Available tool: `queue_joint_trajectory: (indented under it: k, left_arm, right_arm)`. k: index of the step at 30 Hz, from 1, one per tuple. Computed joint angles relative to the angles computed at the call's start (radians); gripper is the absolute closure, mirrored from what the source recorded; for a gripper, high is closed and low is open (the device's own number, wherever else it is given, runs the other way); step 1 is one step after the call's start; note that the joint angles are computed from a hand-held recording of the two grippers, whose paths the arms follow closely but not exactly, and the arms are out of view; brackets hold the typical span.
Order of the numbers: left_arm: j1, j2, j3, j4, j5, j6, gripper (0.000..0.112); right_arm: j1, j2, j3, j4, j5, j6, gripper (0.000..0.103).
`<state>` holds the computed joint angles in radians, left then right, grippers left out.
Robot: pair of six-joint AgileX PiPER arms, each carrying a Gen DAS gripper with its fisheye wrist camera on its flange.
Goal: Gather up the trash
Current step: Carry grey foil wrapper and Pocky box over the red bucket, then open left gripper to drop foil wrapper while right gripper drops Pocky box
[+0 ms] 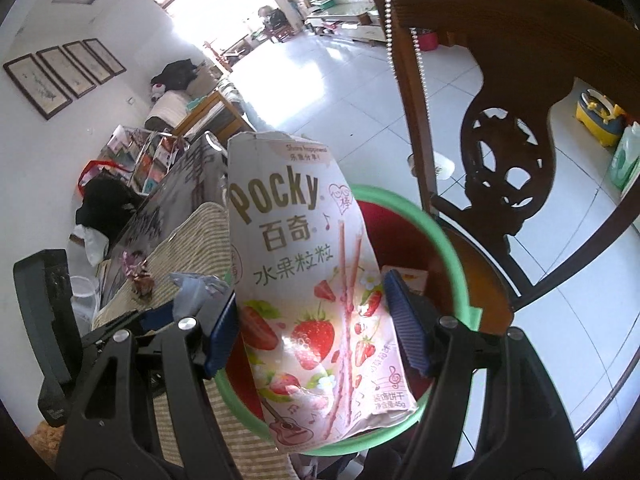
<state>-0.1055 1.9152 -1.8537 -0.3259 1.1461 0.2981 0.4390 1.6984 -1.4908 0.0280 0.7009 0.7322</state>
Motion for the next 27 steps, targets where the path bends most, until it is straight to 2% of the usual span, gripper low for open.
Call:
queue_joint_trajectory:
  k: [8, 11, 13, 19, 27]
  left_arm:
    - [-0.026, 0.037, -0.031, -0.009, 0.02, 0.014, 0.063]
    - [-0.026, 0.047, -0.039, -0.016, 0.034, 0.02, 0.054]
    - [-0.021, 0.045, -0.034, -0.022, 0.033, 0.027, 0.052]
    - [0.023, 0.023, -0.016, -0.046, 0.032, 0.062, 0.049]
    - [0.125, -0.043, 0.072, -0.073, 0.007, 0.112, 0.048]
  right_arm:
    - [-0.023, -0.018, 0.024, -0.011, 0.003, 0.022, 0.037]
    - [-0.018, -0.018, 0.023, -0.026, 0.009, 0.048, 0.035]
    - [-0.02, -0.016, 0.025, -0.017, 0.007, 0.053, 0.035]
    - [-0.009, 0.003, 0.001, -0.013, 0.011, 0.071, 0.029]
    - [0.064, 0.056, -0.094, -0.065, 0.043, 0.124, 0.029]
